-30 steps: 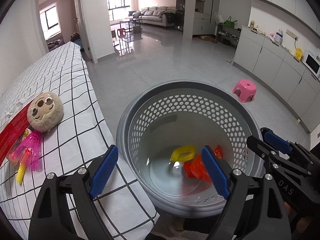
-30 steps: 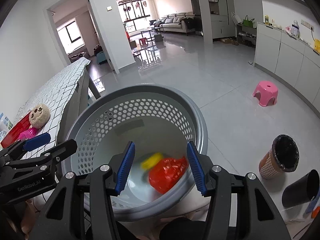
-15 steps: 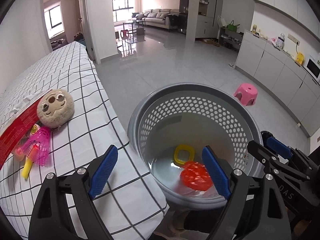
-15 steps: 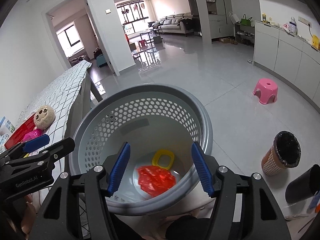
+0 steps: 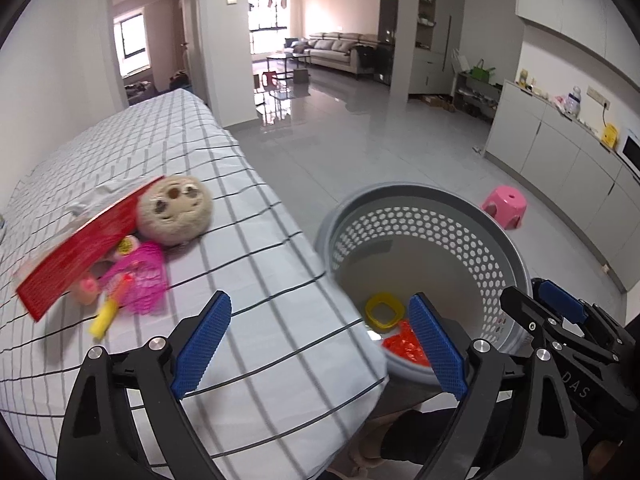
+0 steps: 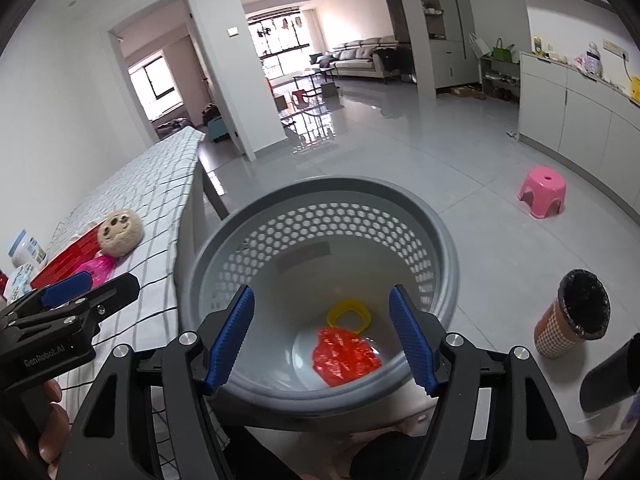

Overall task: Collect trash
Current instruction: 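Return both tools to the table and grasp the red toothpaste box with left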

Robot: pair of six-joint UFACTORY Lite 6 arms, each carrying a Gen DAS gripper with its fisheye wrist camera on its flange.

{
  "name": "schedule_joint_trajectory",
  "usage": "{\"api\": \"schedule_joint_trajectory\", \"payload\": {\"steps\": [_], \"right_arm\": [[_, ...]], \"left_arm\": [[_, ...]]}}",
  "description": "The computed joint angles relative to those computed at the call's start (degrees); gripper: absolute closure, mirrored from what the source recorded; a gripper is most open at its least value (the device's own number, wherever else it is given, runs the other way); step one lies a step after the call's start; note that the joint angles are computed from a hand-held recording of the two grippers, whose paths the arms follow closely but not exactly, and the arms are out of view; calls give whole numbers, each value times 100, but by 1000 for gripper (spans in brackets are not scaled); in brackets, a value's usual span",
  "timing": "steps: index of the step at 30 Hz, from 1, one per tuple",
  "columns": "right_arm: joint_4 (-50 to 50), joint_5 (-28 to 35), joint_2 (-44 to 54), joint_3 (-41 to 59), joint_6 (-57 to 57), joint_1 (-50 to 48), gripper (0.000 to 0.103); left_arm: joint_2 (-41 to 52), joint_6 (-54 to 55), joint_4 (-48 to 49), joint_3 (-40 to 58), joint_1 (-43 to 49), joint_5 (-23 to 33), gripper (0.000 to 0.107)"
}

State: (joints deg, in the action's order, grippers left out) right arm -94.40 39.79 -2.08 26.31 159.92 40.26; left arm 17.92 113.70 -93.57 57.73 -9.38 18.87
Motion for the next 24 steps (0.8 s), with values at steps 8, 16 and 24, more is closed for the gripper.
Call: {"api": "schedule_joint_trajectory", "payload": {"steps": [8, 16, 24], "right_arm": [[-188, -111, 663, 876, -222, 215, 36], [-474, -491, 1605, 2053, -582, 222, 35], [-655, -909, 2443, 3219, -984, 79, 34]], "left_arm": [[-179, -185, 369, -19, 842, 309, 16], [-62, -330, 618, 357, 1667, 506, 16], [831, -818, 1113, 1707, 2194, 463, 16]]}}
